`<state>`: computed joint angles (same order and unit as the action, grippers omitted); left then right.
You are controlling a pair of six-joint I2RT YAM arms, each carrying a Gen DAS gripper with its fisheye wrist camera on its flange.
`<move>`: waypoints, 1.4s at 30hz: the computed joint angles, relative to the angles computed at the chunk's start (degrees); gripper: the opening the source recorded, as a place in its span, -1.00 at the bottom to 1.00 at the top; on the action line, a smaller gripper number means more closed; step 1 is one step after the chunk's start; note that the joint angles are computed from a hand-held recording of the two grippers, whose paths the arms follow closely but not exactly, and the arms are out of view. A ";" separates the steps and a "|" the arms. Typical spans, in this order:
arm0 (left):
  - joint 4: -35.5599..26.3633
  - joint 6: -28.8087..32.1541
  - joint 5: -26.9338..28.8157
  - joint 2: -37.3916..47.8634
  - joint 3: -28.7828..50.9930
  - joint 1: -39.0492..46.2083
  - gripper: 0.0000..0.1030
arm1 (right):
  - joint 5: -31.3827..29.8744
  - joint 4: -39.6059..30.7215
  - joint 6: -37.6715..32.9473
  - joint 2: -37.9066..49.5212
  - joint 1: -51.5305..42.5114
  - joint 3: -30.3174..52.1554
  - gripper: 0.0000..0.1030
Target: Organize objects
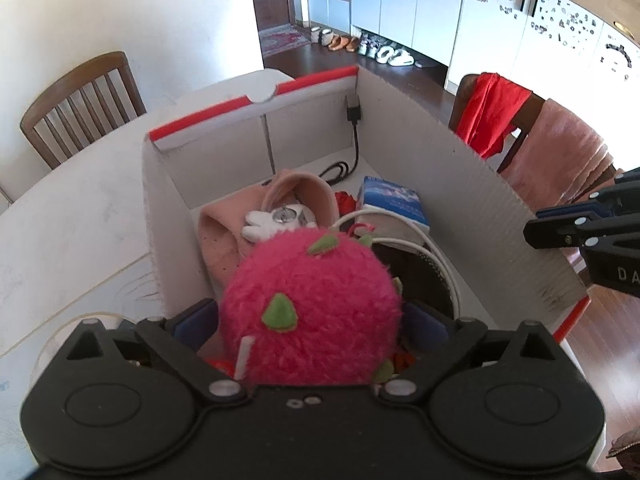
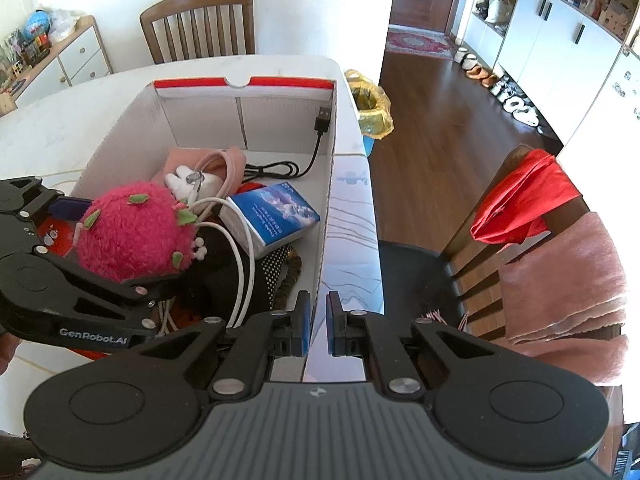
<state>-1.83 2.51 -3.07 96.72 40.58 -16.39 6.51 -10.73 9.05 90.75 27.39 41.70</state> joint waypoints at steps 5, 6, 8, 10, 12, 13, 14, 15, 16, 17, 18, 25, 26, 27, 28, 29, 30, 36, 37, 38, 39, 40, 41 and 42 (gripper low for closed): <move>-0.55 -0.21 0.57 -4.74 -2.03 0.88 0.94 | -0.14 -0.20 -0.03 -2.17 0.07 -0.68 -0.85; -0.85 -0.15 0.38 -5.88 -2.48 0.94 0.94 | -0.21 -0.20 -0.03 -2.53 0.10 -0.82 -0.85; -1.05 -0.09 0.09 -7.91 -3.42 1.04 0.94 | -0.72 -0.20 -0.18 -3.25 0.11 -1.08 -0.85; -1.55 -0.18 0.45 -10.29 -4.33 1.49 0.95 | -1.14 0.32 -0.12 -4.34 0.30 -1.74 -0.85; -2.05 -0.52 1.06 -12.85 -5.32 2.06 0.97 | -1.17 0.94 0.78 -5.89 0.74 -2.53 -0.85; -2.27 -0.56 1.33 -13.90 -5.69 2.39 0.97 | -1.41 1.18 0.78 -6.61 0.88 -2.82 -0.85; -2.68 -0.71 1.79 -15.45 -6.26 2.78 0.97 | -1.78 1.38 0.68 -7.43 1.04 -3.12 -0.85; -3.09 -0.86 2.06 -16.63 -6.70 3.07 0.97 | -1.88 1.50 0.64 -8.03 1.25 -3.35 -0.85; -3.66 -1.10 2.48 -18.15 -7.14 3.43 0.97 | -1.92 1.61 0.60 -8.68 1.54 -3.59 -0.85; -4.09 -1.30 2.93 -19.83 -7.69 3.81 0.97 | -2.21 1.80 0.51 -9.38 1.76 -3.91 -0.85; -4.52 -1.44 3.14 -21.13 -8.03 4.02 0.97 | -2.62 1.93 0.46 -10.14 1.96 -4.24 -0.85; -7.60 -3.15 4.61 -32.10 -11.59 5.70 0.97 | -4.05 3.63 0.69 -16.82 4.12 -7.51 -0.85; -7.96 -3.16 5.15 -33.50 -12.14 6.03 0.97 | -4.05 3.73 0.73 -17.90 4.54 -7.97 -0.84; -8.25 -3.27 5.66 -34.74 -12.67 6.23 0.97 | -3.72 3.78 0.88 -18.99 5.08 -8.43 -0.83; -8.57 -3.48 5.97 -35.99 -13.19 6.31 0.97 | -3.70 3.93 1.07 -20.08 5.47 -8.95 -0.81; -8.76 -3.78 5.83 -37.04 -13.66 6.15 0.97 | -4.02 4.06 1.24 -21.36 5.73 -9.54 -0.76; -8.96 -4.00 5.97 -38.13 -14.14 6.04 0.97 | -4.14 4.05 1.44 -22.37 5.97 -9.94 -0.72; -9.26 -6.44 7.94 -42.83 -16.82 6.38 0.98 | -3.82 3.64 3.24 -28.80 7.13 -12.78 -0.16; -9.41 -6.81 8.16 -43.55 -17.17 6.42 0.98 | -3.90 3.62 3.45 -29.73 7.18 -13.28 -0.05; -9.42 -7.09 8.16 -44.17 -17.53 6.34 0.98 | -4.01 3.40 3.59 -30.86 7.26 -13.78 0.03; -9.48 -7.36 7.94 -44.72 -17.76 6.19 0.98 | -4.07 3.14 3.65 -31.92 7.32 -14.21 0.06; -9.59 -7.57 7.85 -45.37 -18.04 6.11 0.98 | -4.05 2.94 3.75 -33.13 7.46 -14.72 0.11; -9.83 -7.73 7.81 -45.90 -18.20 6.02 0.98 | -4.00 2.94 3.87 -33.91 7.61 -15.16 0.16; -9.99 -7.96 7.43 -46.35 -18.38 5.79 0.98 | -3.94 2.87 4.04 -34.81 7.75 -15.55 0.19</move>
<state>-11.82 -5.44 4.36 50.37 22.20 -10.61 2.57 -7.86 13.09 55.94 35.14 26.15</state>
